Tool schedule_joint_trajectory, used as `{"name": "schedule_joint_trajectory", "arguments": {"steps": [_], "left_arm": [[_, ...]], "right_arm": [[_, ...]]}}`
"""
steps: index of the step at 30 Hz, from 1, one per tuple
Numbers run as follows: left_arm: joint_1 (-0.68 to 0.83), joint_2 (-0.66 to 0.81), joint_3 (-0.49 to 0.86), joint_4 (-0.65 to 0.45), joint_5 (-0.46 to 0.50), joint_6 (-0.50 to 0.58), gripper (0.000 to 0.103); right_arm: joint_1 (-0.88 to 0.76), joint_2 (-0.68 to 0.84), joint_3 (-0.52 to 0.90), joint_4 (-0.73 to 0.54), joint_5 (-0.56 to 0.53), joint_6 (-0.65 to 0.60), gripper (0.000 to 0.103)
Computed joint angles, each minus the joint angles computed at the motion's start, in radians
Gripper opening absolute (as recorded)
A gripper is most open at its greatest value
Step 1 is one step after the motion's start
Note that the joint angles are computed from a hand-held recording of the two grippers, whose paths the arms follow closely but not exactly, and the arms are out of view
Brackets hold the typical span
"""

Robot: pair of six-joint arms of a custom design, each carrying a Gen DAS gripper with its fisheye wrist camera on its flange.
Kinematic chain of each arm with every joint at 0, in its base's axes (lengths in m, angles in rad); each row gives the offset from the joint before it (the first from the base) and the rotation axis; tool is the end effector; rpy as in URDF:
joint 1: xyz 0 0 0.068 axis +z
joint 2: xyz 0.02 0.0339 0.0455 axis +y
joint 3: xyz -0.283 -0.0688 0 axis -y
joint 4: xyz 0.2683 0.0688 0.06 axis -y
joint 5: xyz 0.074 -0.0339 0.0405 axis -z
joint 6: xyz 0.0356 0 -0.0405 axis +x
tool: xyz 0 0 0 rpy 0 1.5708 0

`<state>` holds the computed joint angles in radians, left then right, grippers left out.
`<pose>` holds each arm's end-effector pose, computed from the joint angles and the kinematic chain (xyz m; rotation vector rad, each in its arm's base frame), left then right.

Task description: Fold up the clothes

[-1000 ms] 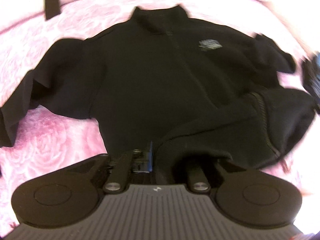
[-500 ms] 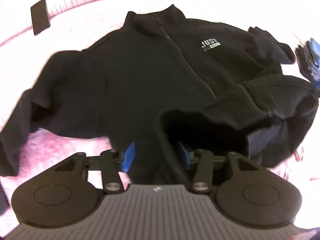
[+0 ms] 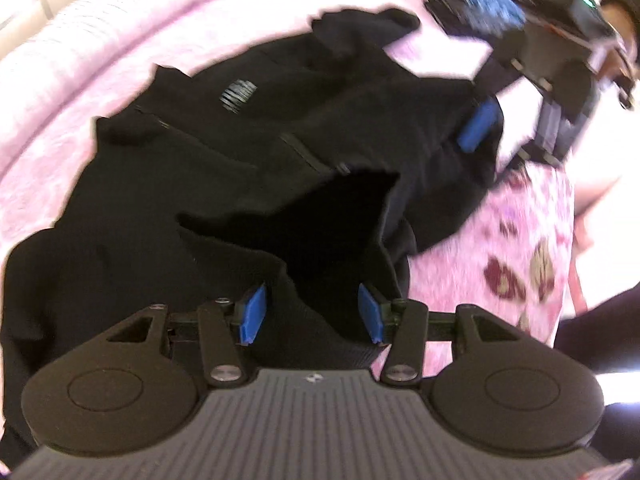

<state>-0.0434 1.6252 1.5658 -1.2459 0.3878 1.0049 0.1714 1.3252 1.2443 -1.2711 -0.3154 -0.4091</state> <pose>0.3339 -0.0280 0.3368 1.4198 2.3138 -0.3049 0.2414 0.0530 0.3209 -0.8662 2.7256 0.4143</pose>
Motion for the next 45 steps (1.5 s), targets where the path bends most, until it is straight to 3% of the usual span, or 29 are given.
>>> {"name": "schedule_joint_trajectory", "arguments": {"steps": [2, 6, 12, 17, 21, 25, 27, 28, 30, 32, 36, 37, 39, 42, 45], "left_arm": [[-0.010, 0.013, 0.004, -0.004, -0.014, 0.044, 0.045], [0.014, 0.022, 0.069, -0.087, 0.075, 0.098, 0.045], [0.009, 0.004, 0.101, -0.163, 0.152, 0.189, 0.046], [-0.040, 0.002, 0.018, -0.053, 0.068, 0.172, 0.046], [-0.047, 0.060, 0.016, 0.015, 0.010, 0.160, 0.046], [-0.036, 0.104, 0.063, 0.027, -0.010, 0.229, 0.046], [-0.034, 0.117, 0.103, 0.024, 0.015, 0.243, 0.046], [-0.034, 0.125, 0.127, 0.021, 0.029, 0.248, 0.047], [-0.039, 0.156, 0.174, 0.001, 0.022, 0.260, 0.052], [-0.053, 0.208, 0.221, -0.038, -0.025, 0.289, 0.053], [-0.069, 0.289, 0.256, -0.072, -0.135, 0.343, 0.051], [-0.071, 0.294, 0.259, -0.079, -0.150, 0.353, 0.049], [-0.074, 0.292, 0.257, -0.092, -0.174, 0.372, 0.020], [-0.068, 0.239, 0.251, -0.156, -0.177, 0.411, 0.007], [-0.041, 0.122, 0.214, -0.248, -0.163, 0.445, 0.004]], "right_arm": [[-0.016, 0.006, 0.008, 0.033, 0.075, -0.021, 0.059], [-0.063, 0.040, 0.045, 0.058, 0.151, -0.135, 0.059], [-0.029, 0.094, 0.042, 0.049, 0.114, -0.307, 0.060], [0.008, 0.147, -0.002, 0.120, 0.129, -0.330, 0.060], [-0.036, 0.197, 0.010, 0.095, 0.158, -0.375, 0.060], [-0.072, 0.229, 0.047, 0.035, 0.133, -0.420, 0.060], [-0.089, 0.241, 0.064, 0.006, 0.116, -0.439, 0.044], [-0.097, 0.247, 0.073, -0.008, 0.108, -0.449, 0.027], [-0.104, 0.246, 0.087, -0.026, 0.105, -0.462, 0.020], [-0.111, 0.238, 0.099, -0.048, 0.098, -0.481, 0.004], [-0.144, 0.205, 0.112, -0.080, 0.083, -0.524, 0.004], [-0.144, 0.174, 0.096, -0.090, 0.077, -0.516, 0.004], [-0.157, 0.144, 0.102, -0.115, 0.062, -0.504, 0.004], [-0.159, 0.115, 0.129, -0.182, 0.049, -0.504, 0.003], [-0.132, 0.084, 0.158, -0.272, 0.039, -0.514, 0.003]]}}
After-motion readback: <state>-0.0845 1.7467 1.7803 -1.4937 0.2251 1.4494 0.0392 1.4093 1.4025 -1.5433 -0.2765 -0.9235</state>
